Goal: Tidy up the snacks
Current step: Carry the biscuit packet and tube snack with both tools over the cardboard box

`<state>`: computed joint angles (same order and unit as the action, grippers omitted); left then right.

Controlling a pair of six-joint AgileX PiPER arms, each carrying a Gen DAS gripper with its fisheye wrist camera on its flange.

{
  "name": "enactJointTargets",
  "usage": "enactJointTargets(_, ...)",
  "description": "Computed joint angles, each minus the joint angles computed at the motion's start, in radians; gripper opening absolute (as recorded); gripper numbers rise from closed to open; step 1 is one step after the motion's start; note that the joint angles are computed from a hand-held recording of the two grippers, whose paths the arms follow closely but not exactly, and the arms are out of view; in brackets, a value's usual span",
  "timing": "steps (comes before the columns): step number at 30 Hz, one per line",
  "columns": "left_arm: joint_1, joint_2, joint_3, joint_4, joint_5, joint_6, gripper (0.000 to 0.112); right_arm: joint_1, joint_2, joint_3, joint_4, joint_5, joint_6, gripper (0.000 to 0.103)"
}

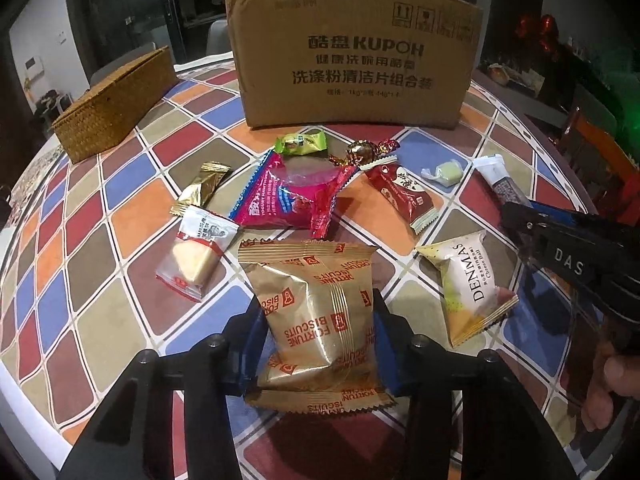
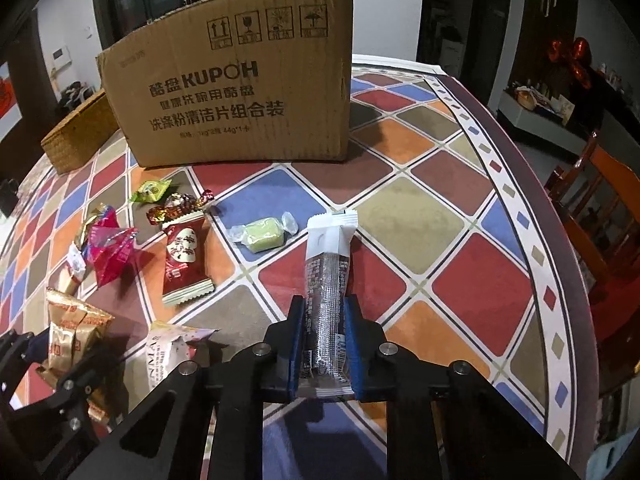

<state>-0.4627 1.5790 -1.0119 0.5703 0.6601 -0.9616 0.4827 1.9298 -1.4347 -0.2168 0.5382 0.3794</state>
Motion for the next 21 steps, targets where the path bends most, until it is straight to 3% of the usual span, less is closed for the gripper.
enactJointTargets(21, 0.01, -0.104, -0.056, -0.02, 0.075, 0.07, 0.045, 0.028, -0.143, 0.035, -0.026, 0.039, 0.038, 0.019)
